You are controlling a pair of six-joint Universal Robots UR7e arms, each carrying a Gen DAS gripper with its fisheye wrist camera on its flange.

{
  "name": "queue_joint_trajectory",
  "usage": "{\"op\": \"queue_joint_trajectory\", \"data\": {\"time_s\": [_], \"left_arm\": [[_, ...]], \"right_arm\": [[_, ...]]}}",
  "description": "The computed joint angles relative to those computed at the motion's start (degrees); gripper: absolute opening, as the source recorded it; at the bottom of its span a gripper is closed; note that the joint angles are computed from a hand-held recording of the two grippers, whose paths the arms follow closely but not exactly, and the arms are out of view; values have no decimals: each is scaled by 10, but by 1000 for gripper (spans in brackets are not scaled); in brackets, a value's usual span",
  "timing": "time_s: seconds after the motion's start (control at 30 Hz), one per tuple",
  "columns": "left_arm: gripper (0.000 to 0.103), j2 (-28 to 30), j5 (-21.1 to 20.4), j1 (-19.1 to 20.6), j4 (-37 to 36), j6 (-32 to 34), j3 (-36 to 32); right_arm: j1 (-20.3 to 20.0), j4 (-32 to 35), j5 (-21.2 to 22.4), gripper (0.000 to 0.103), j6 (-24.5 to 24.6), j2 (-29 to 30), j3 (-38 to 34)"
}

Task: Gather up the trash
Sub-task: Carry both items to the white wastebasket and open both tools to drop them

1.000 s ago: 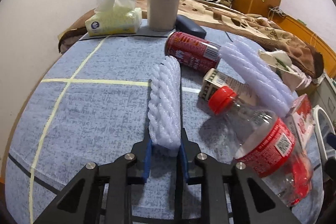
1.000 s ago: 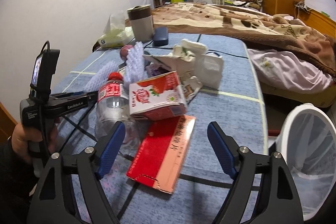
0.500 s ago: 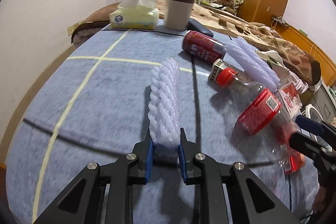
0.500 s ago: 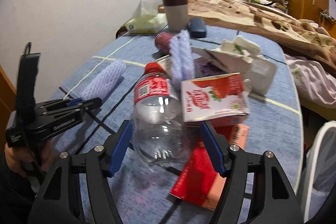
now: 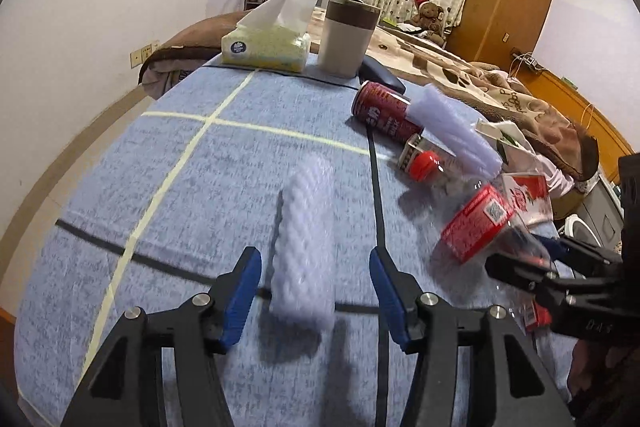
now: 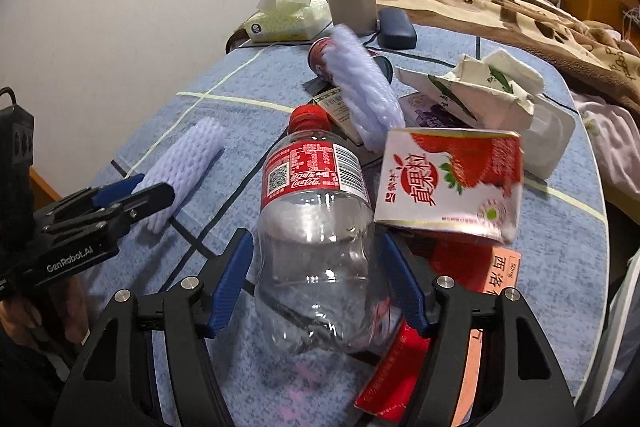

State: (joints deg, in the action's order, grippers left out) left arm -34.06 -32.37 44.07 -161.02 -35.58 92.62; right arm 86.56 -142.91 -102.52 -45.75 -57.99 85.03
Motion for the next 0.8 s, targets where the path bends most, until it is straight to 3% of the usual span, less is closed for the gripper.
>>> {"op": "queue_joint_trajectory", "data": {"time_s": [0.07, 0.1, 0.13, 0.17, 0.6, 0.8], "left_arm": [[56, 3, -14, 11, 32, -13, -17], [48, 3, -21, 15, 42, -20, -20], [30, 3, -32, 20, 56, -27, -25], [26, 4, -33, 22, 70, -34, -29], [23, 5, -12, -17, 56, -44, -11], [23, 32, -24, -41, 27, 18, -49]], "right_arm": [[0, 2, -1, 64, 3, -1, 1], [0, 1, 2, 64, 2, -3, 5], [-1, 0, 8, 64, 1, -7, 8], [-2, 0, 13, 64, 0, -9, 10], [-19, -6, 99, 63, -7, -70, 53], [-41, -52, 115, 63, 11, -100, 63]]}}
